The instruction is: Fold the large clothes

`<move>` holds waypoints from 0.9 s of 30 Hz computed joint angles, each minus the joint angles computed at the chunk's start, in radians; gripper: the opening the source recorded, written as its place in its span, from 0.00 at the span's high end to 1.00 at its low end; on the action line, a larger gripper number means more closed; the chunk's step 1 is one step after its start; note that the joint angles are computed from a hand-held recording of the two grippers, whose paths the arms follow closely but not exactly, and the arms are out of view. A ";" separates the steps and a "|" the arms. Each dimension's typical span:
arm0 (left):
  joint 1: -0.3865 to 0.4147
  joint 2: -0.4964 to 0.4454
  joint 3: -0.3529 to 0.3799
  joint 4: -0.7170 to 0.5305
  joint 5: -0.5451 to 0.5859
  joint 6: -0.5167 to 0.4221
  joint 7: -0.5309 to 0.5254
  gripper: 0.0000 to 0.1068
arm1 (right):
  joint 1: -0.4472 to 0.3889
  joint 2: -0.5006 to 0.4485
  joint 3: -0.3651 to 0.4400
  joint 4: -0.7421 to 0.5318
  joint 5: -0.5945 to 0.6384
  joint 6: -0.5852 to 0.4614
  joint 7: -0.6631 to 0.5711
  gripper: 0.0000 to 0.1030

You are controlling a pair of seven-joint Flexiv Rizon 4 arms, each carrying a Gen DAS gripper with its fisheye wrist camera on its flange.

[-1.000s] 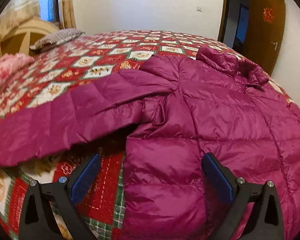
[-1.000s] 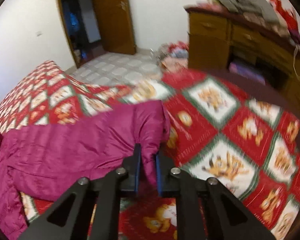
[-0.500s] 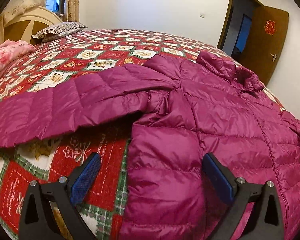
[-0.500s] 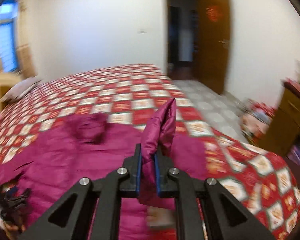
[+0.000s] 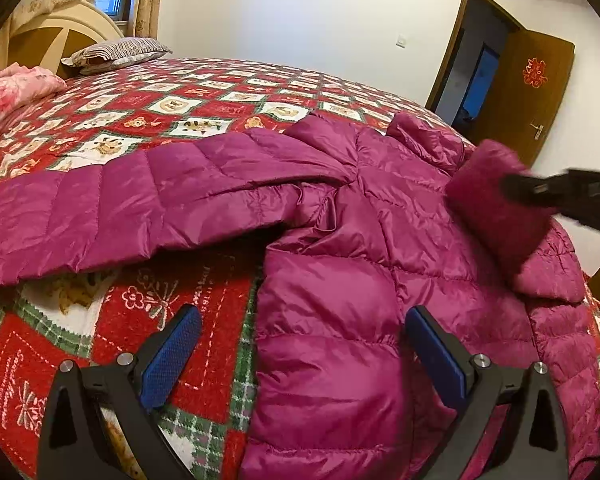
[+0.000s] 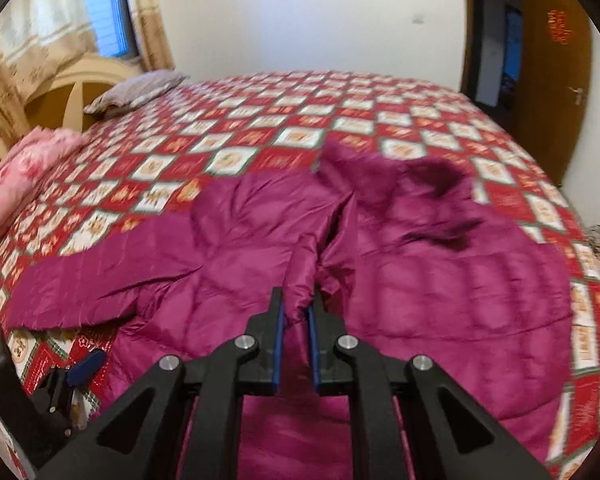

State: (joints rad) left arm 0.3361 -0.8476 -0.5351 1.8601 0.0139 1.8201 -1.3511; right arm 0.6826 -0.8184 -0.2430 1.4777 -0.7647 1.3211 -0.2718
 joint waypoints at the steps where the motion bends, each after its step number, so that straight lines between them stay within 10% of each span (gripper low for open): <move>1: 0.007 -0.004 -0.008 0.000 0.003 0.001 0.001 0.05 | 0.006 -0.014 0.004 -0.019 0.052 0.000 -0.050 0.88; 4: 0.019 -0.012 -0.023 0.000 0.011 0.004 0.002 0.05 | 0.096 -0.067 -0.079 -0.065 0.317 0.017 -0.228 0.88; 8: 0.019 -0.015 -0.023 -0.002 0.015 0.007 0.002 0.05 | 0.039 -0.119 0.016 -0.134 0.391 0.067 -0.342 0.82; 10: 0.021 -0.017 -0.025 -0.002 0.017 0.009 0.001 0.05 | 0.003 -0.143 0.086 -0.171 0.461 0.090 -0.420 0.51; 13: 0.008 -0.009 -0.009 -0.004 0.011 0.001 0.000 0.05 | -0.045 -0.138 0.168 -0.167 0.513 0.178 -0.469 0.36; 17: -0.043 0.025 0.048 -0.013 -0.024 -0.045 -0.002 0.05 | 0.075 -0.032 -0.095 0.038 0.387 0.414 -0.225 0.37; 19: -0.086 0.058 0.095 -0.023 -0.051 -0.098 0.014 0.05 | 0.199 0.024 -0.258 0.154 0.565 0.475 -0.299 0.37; 22: -0.142 0.115 0.139 -0.024 -0.068 -0.097 0.059 0.05 | 0.389 0.033 -0.502 0.255 0.868 0.399 -0.462 0.39; 27: -0.281 0.148 0.217 -0.119 -0.124 -0.092 0.067 0.05 | 0.422 0.010 -0.665 0.392 0.713 0.293 -0.154 0.65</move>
State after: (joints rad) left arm 0.0549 -0.6995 -0.3179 1.7407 -0.1104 1.7284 -1.2843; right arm 1.1047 -0.8089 -0.9084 1.8694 -0.0517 1.6139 -0.4257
